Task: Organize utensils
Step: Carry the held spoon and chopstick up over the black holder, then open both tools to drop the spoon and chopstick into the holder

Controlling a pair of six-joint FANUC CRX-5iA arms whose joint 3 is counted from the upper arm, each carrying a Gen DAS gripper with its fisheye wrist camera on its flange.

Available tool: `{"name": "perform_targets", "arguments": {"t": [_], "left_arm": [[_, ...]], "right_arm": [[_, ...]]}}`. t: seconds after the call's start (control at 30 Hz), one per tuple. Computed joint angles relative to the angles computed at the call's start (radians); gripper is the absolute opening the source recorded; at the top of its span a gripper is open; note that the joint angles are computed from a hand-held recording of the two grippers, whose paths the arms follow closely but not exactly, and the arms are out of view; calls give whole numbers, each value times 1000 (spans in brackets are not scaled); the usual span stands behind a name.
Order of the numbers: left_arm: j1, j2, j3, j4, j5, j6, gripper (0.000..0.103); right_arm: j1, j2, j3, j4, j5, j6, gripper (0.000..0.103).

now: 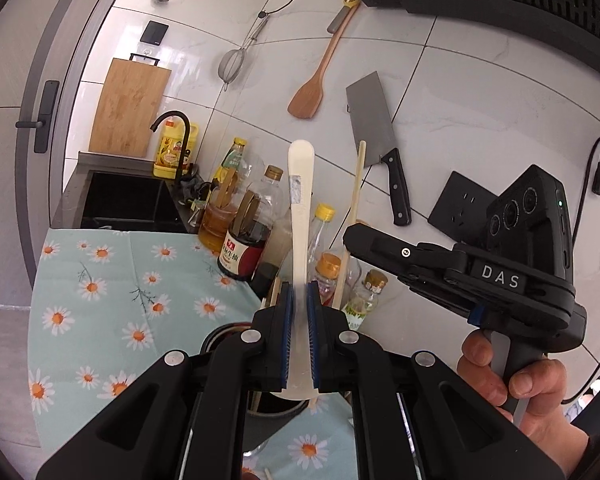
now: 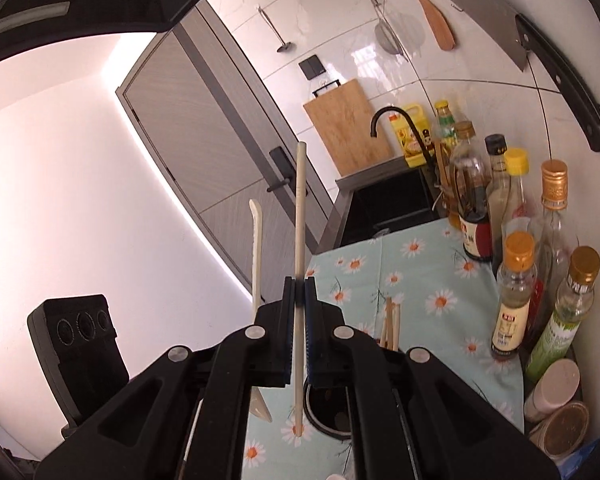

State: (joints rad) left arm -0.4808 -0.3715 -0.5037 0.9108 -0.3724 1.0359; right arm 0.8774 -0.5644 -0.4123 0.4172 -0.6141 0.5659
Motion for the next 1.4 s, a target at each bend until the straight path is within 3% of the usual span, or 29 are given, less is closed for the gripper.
{"name": "perform_targets", "arguments": {"t": [0.13, 0.23, 0.37, 0.47, 0.6, 0.67, 0.8, 0.93, 1.03, 1.13, 1.4], "left_arm": [[-37, 21, -31, 136, 72, -123, 7], [-51, 40, -40, 170, 104, -155, 7], [-127, 57, -82, 391, 184, -351, 7], [-160, 68, -97, 484, 209, -429, 7], [-151, 81, -97, 447, 200, -406, 7], [-127, 87, -90, 365, 184, -347, 7], [-117, 94, -91, 355, 164, -327, 7], [-89, 98, -76, 244, 142, -229, 8], [-83, 93, -77, 227, 140, -212, 8], [-74, 86, -79, 207, 134, -187, 8], [-48, 51, -87, 141, 112, -125, 8]], "right_arm": [[-36, 10, -26, 51, 58, -27, 6], [-47, 12, -54, 123, 75, -73, 6], [-65, 22, -66, 120, 92, -84, 6], [-64, 29, -82, 130, 94, -94, 6], [-82, 43, -89, 113, 100, -99, 6], [-86, 52, -82, 90, 90, -82, 6], [-84, 58, -91, 95, 91, -85, 6], [-84, 61, -91, 74, 90, -83, 6], [-81, 63, -89, 71, 85, -84, 7], [-79, 62, -87, 63, 79, -86, 16], [-53, 40, -92, 82, 59, -103, 16]]}}
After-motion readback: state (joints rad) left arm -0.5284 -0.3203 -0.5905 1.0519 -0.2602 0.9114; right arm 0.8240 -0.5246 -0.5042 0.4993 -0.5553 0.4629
